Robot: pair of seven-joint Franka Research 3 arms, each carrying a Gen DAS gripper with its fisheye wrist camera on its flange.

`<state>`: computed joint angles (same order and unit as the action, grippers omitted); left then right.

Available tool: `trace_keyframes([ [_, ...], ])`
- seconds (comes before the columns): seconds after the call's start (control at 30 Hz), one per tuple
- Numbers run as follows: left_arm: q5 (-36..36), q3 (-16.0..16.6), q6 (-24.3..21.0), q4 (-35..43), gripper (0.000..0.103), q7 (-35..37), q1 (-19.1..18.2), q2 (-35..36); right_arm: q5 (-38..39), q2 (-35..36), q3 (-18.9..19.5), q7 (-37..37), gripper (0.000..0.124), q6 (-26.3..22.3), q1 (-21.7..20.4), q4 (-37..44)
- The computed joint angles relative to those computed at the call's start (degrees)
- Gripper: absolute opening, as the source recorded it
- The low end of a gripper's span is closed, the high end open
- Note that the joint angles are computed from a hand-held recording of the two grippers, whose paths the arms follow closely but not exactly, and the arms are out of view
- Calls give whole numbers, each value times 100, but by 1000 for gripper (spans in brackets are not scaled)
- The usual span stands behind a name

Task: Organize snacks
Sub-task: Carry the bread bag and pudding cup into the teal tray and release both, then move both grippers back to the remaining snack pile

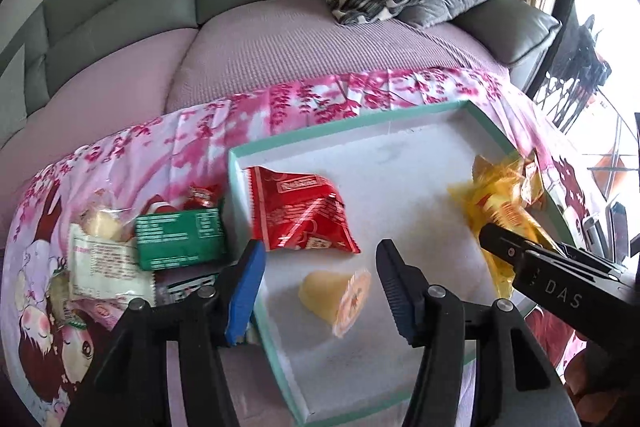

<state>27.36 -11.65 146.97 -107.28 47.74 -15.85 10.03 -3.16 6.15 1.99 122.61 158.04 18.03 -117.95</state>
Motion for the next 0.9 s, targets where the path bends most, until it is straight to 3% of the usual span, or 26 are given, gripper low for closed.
trace_keyframes([
  [0.23, 113, 106, -122, -205, 81, -541, 104, -264, -91, -67, 16, 8, 62, -18, 25, -1],
  [0.33, 222, 156, -305, -276, 85, -959, 179, -328, -235, -79, 20, 72, 75, -5, 50, 16],
  [0.4, 279, 185, -428, -353, 87, -1244, 244, -385, -329, -58, 25, 107, 91, -13, 71, 53],
  [0.5, 453, 222, -610, -514, 93, -1676, 340, -509, -365, -48, 40, 62, 101, 26, 88, 68],
  [0.7, 971, 244, -707, -872, 102, -2388, 557, -810, -543, -42, 23, 169, 103, 148, 141, 61],
  [0.9, 1280, 242, -766, -1163, 103, -2782, 781, -1094, -916, -29, -22, 475, 103, 300, 237, 71],
])
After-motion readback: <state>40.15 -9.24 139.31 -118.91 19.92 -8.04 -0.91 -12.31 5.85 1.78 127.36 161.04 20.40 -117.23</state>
